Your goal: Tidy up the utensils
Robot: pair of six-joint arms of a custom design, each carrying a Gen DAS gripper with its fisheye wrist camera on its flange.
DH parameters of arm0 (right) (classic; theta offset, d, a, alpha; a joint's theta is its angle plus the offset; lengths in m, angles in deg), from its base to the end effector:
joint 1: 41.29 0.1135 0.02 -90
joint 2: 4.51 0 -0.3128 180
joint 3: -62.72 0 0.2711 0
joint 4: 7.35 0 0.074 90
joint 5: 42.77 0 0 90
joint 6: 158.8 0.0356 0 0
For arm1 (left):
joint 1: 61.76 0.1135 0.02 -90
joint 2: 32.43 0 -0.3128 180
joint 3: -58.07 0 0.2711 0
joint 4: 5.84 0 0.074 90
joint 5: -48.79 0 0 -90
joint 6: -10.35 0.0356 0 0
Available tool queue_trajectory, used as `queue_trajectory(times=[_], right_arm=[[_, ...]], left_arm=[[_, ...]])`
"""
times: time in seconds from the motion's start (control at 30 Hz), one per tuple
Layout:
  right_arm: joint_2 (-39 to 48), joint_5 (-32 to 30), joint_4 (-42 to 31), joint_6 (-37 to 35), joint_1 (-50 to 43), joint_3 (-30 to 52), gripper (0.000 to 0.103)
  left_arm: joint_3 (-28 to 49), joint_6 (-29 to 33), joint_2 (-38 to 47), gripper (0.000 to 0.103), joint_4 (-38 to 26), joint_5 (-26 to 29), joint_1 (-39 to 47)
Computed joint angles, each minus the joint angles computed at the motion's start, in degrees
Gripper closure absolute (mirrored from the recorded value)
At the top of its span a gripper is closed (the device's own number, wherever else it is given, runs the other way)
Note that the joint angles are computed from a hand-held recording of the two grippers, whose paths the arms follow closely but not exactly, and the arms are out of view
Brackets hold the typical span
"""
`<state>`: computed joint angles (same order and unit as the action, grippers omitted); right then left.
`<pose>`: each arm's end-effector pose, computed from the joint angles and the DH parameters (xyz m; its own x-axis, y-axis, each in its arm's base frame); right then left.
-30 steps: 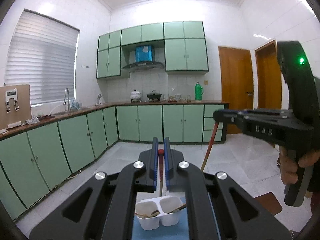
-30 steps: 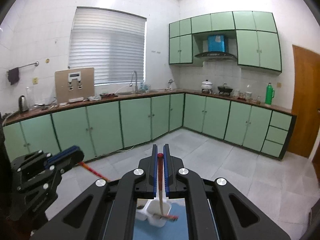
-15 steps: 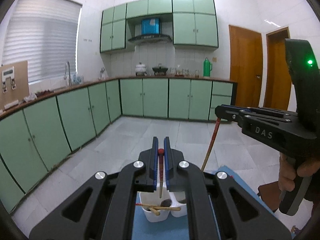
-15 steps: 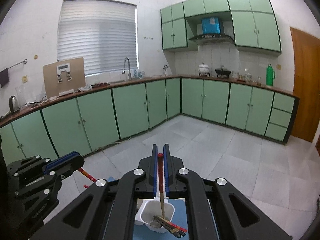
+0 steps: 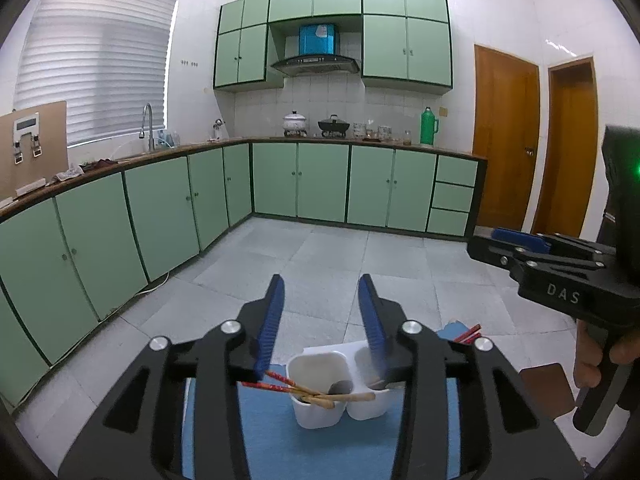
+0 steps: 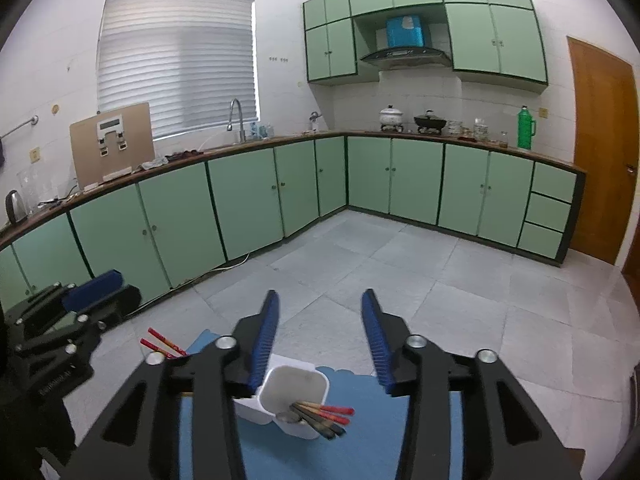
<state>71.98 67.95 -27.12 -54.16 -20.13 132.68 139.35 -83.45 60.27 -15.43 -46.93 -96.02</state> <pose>0.2959 0.1010 0.3393 -0.4104 0.0947 -0.9070 0.0640 0.9951 0.0749 0.3348 -0.2237 0.3330 -0.3277 0.1434 -0.9338 0.4625 0.8862 -0.0262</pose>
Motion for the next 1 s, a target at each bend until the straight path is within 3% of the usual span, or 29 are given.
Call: queue_trajectory(times=[0.23, 0.43, 0.77, 1.0], right_arm=[[-8.80, 7.80, -1.40, 1.32, 3.89, -6.95, 0.027], [-16.52, 14.30, -4.27, 7.15, 10.18, -13.78, 0.009], [-22.32, 25.51, -13.01, 21.30, 24.65, -20.57, 0.006], [-21.52, 32.02, -21.95, 36.14, 36.40, -22.64, 0.006]], left_arm=[[-6.93, -1.45, -6.80, 0.041, 1.51, -2.83, -1.99], [-14.41, -3.12, -12.80, 0.027, 1.85, -5.52, -5.04], [-25.95, -7.36, -21.27, 0.019, -0.11, -11.23, -11.44], [-31.15, -10.11, -25.14, 0.015, -2.11, -14.21, -15.45]])
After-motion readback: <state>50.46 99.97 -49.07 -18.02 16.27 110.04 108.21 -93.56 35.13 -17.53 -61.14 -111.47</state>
